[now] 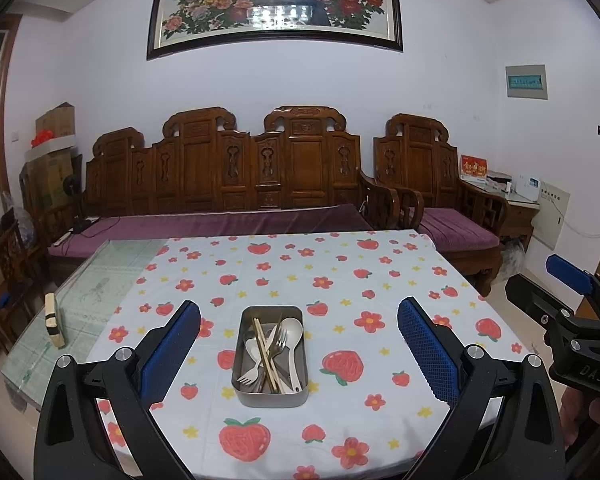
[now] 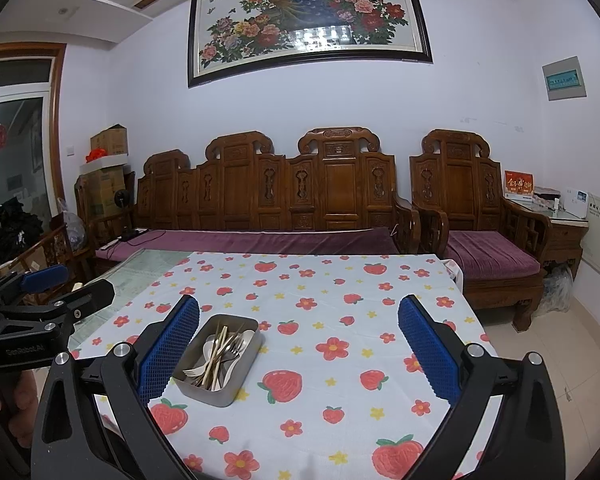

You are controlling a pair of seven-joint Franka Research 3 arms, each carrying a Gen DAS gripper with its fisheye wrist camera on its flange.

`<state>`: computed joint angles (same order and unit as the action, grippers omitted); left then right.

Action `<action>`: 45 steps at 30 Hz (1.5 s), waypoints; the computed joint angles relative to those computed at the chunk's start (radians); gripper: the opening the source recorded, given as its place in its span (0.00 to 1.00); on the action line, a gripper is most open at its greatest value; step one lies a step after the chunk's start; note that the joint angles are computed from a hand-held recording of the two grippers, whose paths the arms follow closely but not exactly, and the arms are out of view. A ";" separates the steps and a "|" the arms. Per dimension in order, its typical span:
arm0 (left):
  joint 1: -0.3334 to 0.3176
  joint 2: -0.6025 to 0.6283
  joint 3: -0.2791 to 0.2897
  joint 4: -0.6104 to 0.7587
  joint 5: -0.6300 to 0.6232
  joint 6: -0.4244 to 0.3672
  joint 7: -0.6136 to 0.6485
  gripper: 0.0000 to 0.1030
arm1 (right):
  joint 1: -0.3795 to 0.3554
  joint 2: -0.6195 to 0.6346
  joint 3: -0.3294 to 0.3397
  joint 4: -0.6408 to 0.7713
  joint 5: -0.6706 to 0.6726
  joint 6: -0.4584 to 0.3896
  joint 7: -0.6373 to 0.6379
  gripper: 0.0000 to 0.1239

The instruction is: Organize utensils

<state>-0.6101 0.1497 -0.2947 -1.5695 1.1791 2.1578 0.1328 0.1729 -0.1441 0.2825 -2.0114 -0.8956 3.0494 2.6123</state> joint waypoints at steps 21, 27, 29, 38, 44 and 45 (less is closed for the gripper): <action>-0.002 0.001 0.000 0.000 0.002 -0.002 -0.003 0.93 | -0.002 0.004 -0.001 0.005 -0.018 -0.001 0.017 0.81; -0.002 -0.001 -0.001 -0.002 0.002 0.000 -0.005 0.93 | 0.003 0.003 -0.006 0.005 -0.020 -0.003 0.018 0.81; -0.001 -0.001 -0.001 -0.002 0.003 0.002 -0.006 0.93 | 0.003 0.002 -0.006 0.005 -0.022 -0.002 0.021 0.81; -0.007 0.011 -0.001 0.013 0.005 -0.004 -0.007 0.93 | 0.002 0.000 -0.006 0.004 -0.022 -0.002 0.019 0.81; -0.008 0.007 0.002 0.007 0.004 0.000 -0.009 0.93 | -0.003 -0.001 -0.001 0.004 -0.026 -0.003 0.025 0.81; -0.011 0.014 0.001 0.018 0.004 -0.005 -0.007 0.93 | -0.003 -0.001 -0.001 0.005 -0.028 -0.003 0.026 0.81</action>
